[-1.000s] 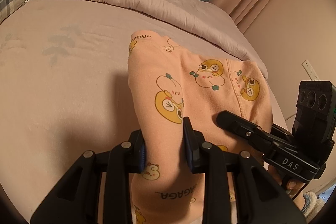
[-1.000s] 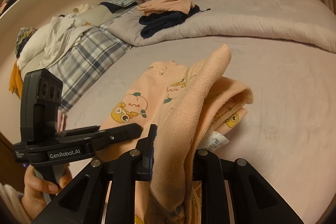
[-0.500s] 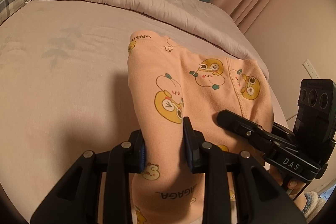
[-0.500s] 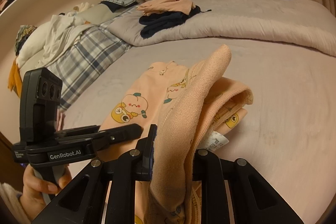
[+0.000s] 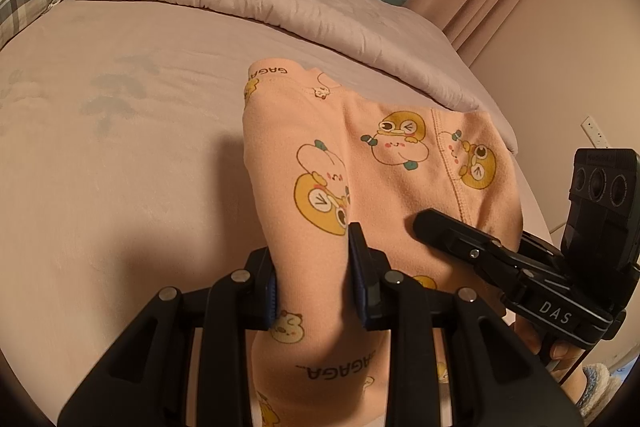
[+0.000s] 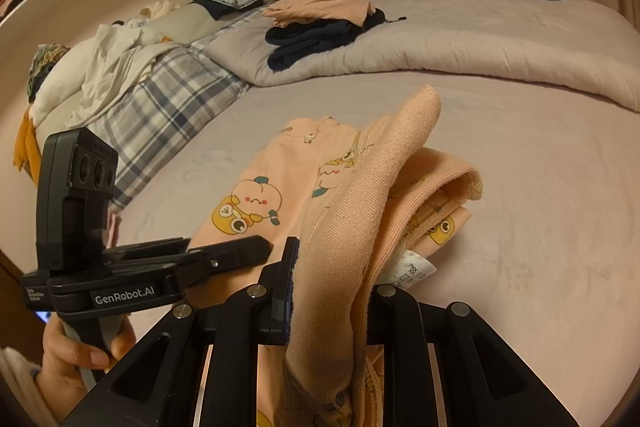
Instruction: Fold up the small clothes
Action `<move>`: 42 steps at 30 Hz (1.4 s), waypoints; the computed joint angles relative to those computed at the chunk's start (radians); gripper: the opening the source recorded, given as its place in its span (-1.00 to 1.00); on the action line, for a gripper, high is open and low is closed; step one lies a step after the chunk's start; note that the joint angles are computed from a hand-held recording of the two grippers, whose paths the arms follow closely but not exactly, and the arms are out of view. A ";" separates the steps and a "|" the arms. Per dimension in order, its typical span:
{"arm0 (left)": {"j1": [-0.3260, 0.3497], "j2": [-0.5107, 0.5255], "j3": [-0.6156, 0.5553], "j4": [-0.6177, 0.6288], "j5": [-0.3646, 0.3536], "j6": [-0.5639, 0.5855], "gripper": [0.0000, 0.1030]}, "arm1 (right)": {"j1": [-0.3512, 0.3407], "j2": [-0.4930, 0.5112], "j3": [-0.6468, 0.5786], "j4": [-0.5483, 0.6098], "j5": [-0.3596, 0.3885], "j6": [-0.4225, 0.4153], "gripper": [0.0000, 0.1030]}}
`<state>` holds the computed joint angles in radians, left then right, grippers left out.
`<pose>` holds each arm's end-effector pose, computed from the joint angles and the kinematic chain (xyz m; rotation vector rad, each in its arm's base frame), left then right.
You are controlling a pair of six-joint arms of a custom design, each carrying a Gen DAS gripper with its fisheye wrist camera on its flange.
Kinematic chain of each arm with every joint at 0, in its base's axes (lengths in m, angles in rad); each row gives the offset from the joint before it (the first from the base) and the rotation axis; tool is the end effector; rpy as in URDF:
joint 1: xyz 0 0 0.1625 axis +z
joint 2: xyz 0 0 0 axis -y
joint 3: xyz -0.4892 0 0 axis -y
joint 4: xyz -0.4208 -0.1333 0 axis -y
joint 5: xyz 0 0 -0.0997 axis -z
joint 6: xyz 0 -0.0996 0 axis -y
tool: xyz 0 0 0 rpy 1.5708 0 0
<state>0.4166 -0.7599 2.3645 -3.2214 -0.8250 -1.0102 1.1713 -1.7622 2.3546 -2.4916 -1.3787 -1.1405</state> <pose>-0.3242 -0.3631 0.0104 0.1682 2.6666 -0.9518 -0.0082 -0.4111 0.3474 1.1305 -2.7782 0.5579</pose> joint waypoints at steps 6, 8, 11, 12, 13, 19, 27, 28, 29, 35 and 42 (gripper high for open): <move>0.011 -0.001 -0.007 0.015 0.008 0.007 -0.45 | 0.004 0.008 0.004 -0.014 -0.004 0.000 -0.57; 0.013 -0.002 -0.008 0.018 0.011 0.009 -0.45 | 0.004 0.020 -0.008 -0.012 -0.005 -0.005 -0.57; 0.017 -0.002 -0.011 0.025 0.015 0.012 -0.45 | 0.005 0.025 -0.010 -0.015 -0.005 -0.005 -0.57; 0.019 -0.003 -0.012 0.027 0.017 0.014 -0.45 | 0.005 0.023 -0.007 -0.018 -0.005 -0.005 -0.57; 0.020 -0.003 -0.014 0.029 0.018 0.015 -0.45 | 0.008 0.036 -0.021 -0.017 -0.005 -0.004 -0.57; 0.030 -0.002 -0.019 0.031 0.023 0.025 -0.44 | 0.013 0.041 -0.020 -0.026 -0.008 -0.003 -0.57; 0.042 -0.009 -0.023 0.036 0.035 0.048 -0.44 | 0.014 0.046 -0.020 -0.033 -0.006 0.000 -0.57; 0.045 -0.009 -0.023 0.035 0.036 0.051 -0.44 | 0.017 0.060 -0.036 -0.030 -0.006 0.002 -0.57; 0.041 -0.009 -0.022 0.036 0.035 0.047 -0.44 | 0.015 0.046 -0.017 -0.037 -0.006 -0.001 -0.57; 0.050 -0.012 -0.025 0.043 0.043 0.056 -0.44 | 0.017 0.056 -0.028 -0.038 -0.006 0.002 -0.57; 0.073 -0.013 -0.032 0.047 0.051 0.078 -0.44 | 0.032 0.079 -0.036 -0.053 -0.017 0.007 -0.57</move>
